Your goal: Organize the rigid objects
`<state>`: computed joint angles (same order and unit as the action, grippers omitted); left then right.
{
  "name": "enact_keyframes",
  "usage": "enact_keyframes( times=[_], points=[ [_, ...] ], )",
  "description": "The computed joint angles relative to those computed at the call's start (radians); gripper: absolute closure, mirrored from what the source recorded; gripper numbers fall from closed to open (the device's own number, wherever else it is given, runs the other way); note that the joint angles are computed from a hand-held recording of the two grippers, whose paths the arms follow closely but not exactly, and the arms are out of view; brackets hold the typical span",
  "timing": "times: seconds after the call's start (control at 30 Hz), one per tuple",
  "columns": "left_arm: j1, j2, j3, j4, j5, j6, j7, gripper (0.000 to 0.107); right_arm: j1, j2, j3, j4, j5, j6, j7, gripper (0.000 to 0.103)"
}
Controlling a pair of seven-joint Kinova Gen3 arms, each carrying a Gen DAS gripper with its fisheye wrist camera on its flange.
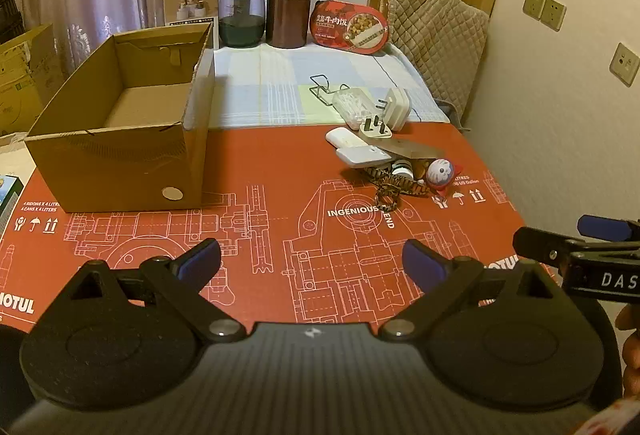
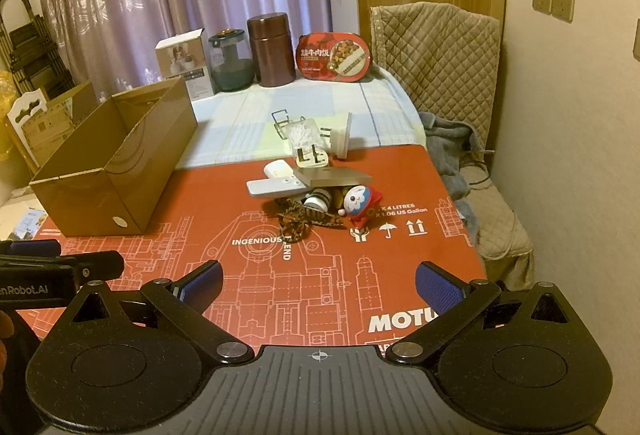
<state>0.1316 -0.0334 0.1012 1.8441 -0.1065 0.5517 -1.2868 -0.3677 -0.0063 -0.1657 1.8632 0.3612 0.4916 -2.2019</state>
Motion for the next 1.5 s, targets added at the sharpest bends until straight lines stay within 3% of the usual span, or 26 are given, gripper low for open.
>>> enact_keyframes(
  times=[1.5],
  points=[
    [0.002, 0.000, 0.000, 0.024, 0.018, -0.025, 0.001, 0.012, 0.005, 0.005, 0.006, 0.012, -0.002, -0.004, 0.012, 0.003]
  ],
)
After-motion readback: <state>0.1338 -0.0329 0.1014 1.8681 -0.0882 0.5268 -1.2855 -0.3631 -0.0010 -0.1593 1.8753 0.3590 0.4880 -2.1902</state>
